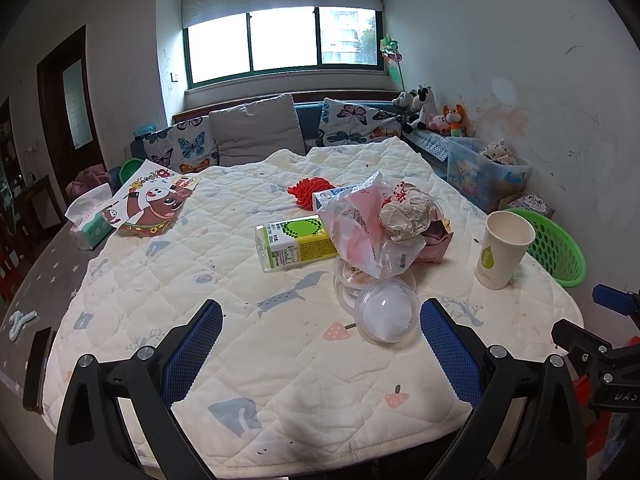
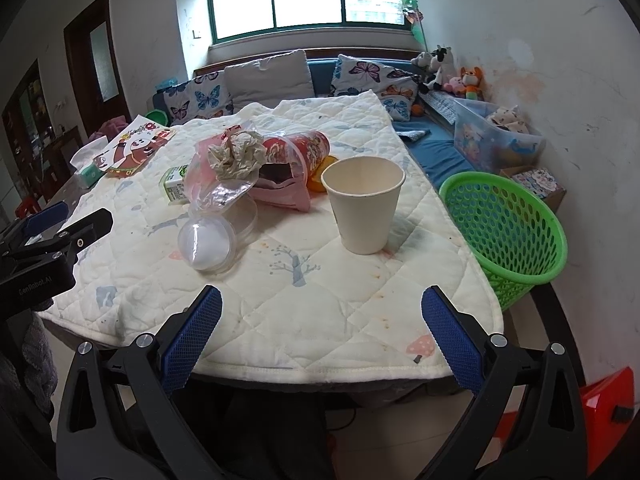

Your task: Collect trash

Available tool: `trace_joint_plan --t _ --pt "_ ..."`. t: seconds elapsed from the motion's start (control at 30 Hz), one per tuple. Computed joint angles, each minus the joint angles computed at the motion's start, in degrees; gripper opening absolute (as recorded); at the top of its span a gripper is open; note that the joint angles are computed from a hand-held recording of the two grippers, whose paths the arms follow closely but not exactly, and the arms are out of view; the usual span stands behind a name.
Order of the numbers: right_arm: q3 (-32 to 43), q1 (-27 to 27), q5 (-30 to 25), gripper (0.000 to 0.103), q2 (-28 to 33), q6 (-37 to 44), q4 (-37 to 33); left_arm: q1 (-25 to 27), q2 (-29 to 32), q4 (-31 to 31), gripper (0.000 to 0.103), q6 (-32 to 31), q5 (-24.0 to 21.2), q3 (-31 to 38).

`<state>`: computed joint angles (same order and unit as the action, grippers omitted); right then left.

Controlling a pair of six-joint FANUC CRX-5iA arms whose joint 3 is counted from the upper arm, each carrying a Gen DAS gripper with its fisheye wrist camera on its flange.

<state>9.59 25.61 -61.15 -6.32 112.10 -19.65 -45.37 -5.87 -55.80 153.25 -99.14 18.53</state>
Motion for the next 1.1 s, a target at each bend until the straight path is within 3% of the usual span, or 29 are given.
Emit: trace_joint_plan --t 0.47,0.73,0.83,0.93,1.1 --pt "2.4 0.3 0.0 0.099 3.2 -0.2 1.2 5.4 -0.4 3.2 0.096 -4.5 5.3 0.0" --pt "4.5 -0.2 -0.6 0.099 5.5 -0.1 1.3 10.6 -0.7 7.9 0.094 -9.5 13.6 -0.6" --pt "5.2 -0.2 -0.6 0.099 6.3 -0.2 1.7 13.7 -0.4 11.1 0.080 -12.3 17.1 -0.8" --pt "6.1 -0.1 -0.6 0.099 7.3 -0.1 2.0 16.5 0.5 13.7 0.074 -15.7 19.7 -0.5" --pt "7.8 -0.4 -1.1 0.099 9.2 0.0 1.9 20.5 1.6 18.2 0.072 -21.8 25.1 -0.5"
